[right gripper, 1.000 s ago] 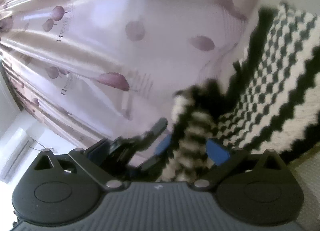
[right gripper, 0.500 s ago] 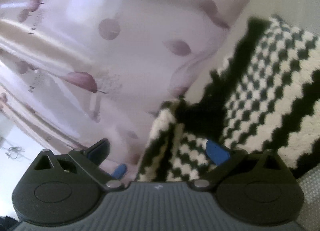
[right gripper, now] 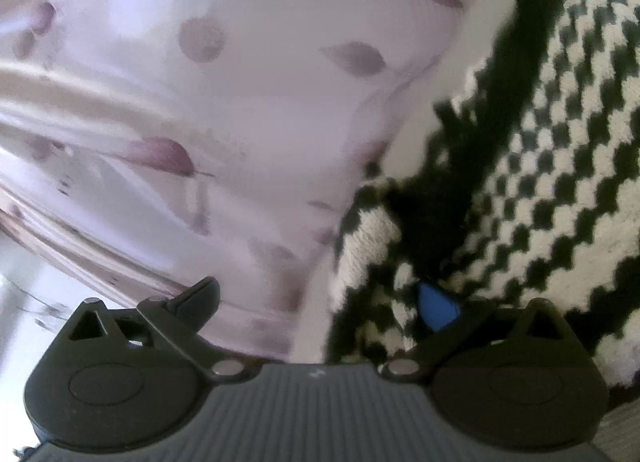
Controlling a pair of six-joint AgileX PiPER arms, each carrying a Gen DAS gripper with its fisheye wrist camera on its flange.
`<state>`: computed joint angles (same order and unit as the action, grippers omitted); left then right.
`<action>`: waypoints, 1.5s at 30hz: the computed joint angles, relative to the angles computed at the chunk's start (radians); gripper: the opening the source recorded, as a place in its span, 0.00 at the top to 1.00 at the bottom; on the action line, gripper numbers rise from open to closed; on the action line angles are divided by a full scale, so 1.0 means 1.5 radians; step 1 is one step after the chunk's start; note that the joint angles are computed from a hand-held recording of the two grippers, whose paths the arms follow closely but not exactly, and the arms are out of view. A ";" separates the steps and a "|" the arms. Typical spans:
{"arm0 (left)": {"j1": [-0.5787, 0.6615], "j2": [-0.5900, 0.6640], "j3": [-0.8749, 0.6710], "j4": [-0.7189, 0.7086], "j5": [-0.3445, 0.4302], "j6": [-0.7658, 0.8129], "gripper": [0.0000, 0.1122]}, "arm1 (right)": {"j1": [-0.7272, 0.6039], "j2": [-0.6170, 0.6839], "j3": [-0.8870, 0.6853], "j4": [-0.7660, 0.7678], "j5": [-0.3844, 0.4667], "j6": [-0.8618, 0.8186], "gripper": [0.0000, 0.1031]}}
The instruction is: Fold small clothes
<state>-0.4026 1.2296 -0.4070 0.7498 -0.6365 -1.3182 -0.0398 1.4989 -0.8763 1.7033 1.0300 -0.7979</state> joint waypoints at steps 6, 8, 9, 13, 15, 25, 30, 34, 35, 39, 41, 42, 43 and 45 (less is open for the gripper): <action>-0.024 -0.022 0.007 -0.031 0.038 0.048 0.34 | 0.090 -0.017 -0.068 -0.143 -0.148 0.053 0.43; -0.033 -0.042 0.008 -0.046 0.062 0.056 0.34 | 0.125 -0.022 -0.101 -0.242 -0.204 0.113 0.74; -0.032 -0.059 0.013 -0.050 0.067 0.049 0.34 | 0.128 -0.023 -0.107 -0.252 -0.208 0.109 0.74; -0.055 -0.167 0.046 -0.177 0.126 0.124 0.22 | 0.117 -0.021 -0.128 -0.243 -0.205 0.079 0.77; -0.065 -0.223 0.061 -0.240 0.158 0.177 0.17 | 0.095 -0.023 -0.149 -0.247 -0.187 0.073 0.78; -0.131 -0.198 0.038 -0.408 0.207 0.319 0.13 | -0.088 -0.005 -0.293 -0.377 -0.054 0.102 0.78; -0.180 -0.105 -0.001 -0.497 0.169 0.406 0.13 | -0.142 0.038 -0.338 -0.425 -0.014 0.081 0.78; -0.202 -0.074 -0.027 -0.526 0.161 0.452 0.12 | -0.177 0.061 -0.340 -0.423 -0.010 0.042 0.78; -0.207 -0.066 -0.035 -0.540 0.161 0.471 0.12 | -0.188 0.065 -0.335 -0.411 -0.006 0.029 0.78; -0.215 -0.020 -0.078 -0.551 0.160 0.491 0.12 | -0.192 0.104 -0.331 -0.402 0.006 -0.021 0.78; -0.227 0.006 -0.101 -0.581 0.156 0.527 0.12 | -0.184 0.126 -0.328 -0.416 0.007 -0.029 0.78; -0.233 0.019 -0.110 -0.596 0.151 0.545 0.12 | -0.187 0.136 -0.314 -0.397 0.008 -0.048 0.78; -0.241 0.035 -0.124 -0.618 0.149 0.572 0.12 | -0.195 0.143 -0.301 -0.374 0.013 -0.066 0.78; -0.251 0.054 -0.136 -0.641 0.143 0.600 0.12 | -0.214 0.150 -0.279 -0.329 0.028 -0.090 0.75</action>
<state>-0.7793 1.3112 -0.6117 -0.2113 -0.4226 -0.4175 -0.3614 1.7240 -1.2941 1.2092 1.0727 -0.9323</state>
